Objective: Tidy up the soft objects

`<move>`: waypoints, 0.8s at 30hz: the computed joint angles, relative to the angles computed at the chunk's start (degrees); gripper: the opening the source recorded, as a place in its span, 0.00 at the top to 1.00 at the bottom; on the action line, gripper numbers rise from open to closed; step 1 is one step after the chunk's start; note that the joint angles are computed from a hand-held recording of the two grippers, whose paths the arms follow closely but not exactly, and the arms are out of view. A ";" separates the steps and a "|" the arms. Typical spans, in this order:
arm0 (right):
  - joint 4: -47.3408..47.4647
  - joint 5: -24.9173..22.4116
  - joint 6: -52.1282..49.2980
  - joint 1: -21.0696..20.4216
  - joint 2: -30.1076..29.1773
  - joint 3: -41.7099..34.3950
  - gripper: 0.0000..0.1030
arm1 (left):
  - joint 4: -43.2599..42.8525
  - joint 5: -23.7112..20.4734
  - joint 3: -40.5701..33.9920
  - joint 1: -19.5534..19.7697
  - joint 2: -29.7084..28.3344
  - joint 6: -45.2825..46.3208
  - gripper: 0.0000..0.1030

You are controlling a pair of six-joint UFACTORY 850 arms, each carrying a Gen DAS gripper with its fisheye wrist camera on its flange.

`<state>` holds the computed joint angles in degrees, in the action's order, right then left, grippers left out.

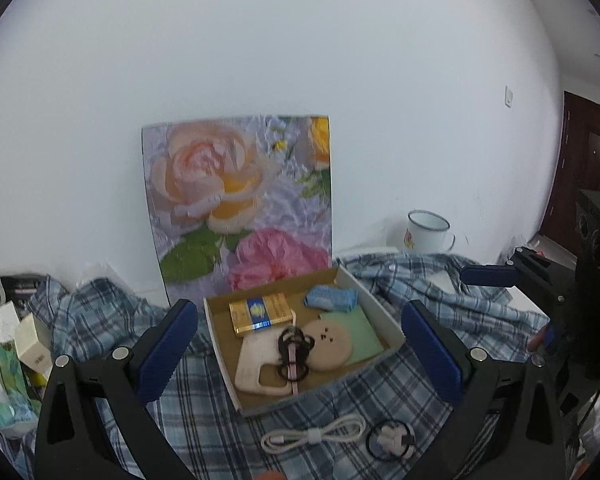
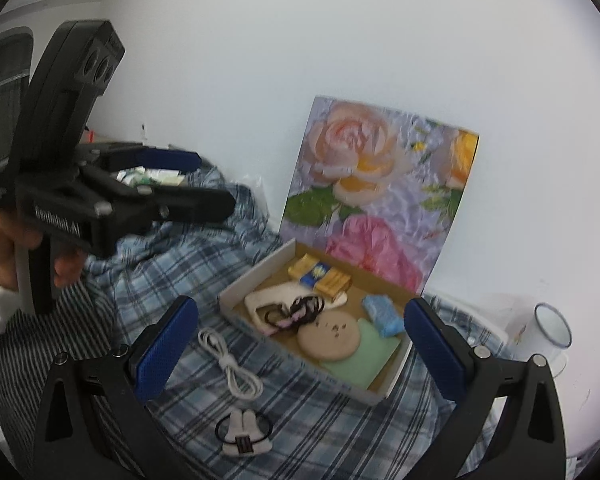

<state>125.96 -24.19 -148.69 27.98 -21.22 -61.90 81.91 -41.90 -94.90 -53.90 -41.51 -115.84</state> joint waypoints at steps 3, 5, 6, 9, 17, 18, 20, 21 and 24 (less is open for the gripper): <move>-1.77 0.01 1.89 -0.34 -0.91 0.52 0.01 | -2.61 1.42 0.10 0.23 -0.63 1.29 0.00; -3.51 -0.12 3.53 -0.65 -1.65 0.65 0.01 | -4.44 2.77 0.00 0.45 -1.35 2.48 0.00; -4.29 -0.07 4.29 -0.78 -2.08 0.72 0.01 | -5.24 3.70 -0.04 0.68 -1.64 3.07 0.00; -5.72 0.00 5.48 -1.06 -3.08 0.86 0.01 | -8.31 5.83 -0.64 1.17 -2.84 5.41 0.00; -12.26 -0.68 12.52 -1.99 -6.44 -0.38 0.01 | -17.89 11.04 -1.94 2.26 -5.97 12.08 0.00; -13.55 -0.57 13.63 -2.05 -6.95 -0.65 0.01 | -19.34 12.07 -1.97 2.46 -6.49 12.93 0.00; -14.87 -0.13 14.57 -2.07 -7.62 -0.86 0.01 | -21.71 13.51 -2.01 2.80 -7.21 14.46 0.00; -15.84 0.18 15.30 -2.08 -8.07 -1.06 0.01 | -22.90 14.48 -1.95 3.02 -7.57 15.28 0.00; -19.39 0.65 18.58 -2.13 -9.31 -1.78 0.01 | -26.51 15.66 -2.48 3.54 -8.74 18.51 0.00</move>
<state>106.56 -23.54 -130.11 25.85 -30.53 -63.69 55.41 -26.25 -97.38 -50.37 -50.25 -97.33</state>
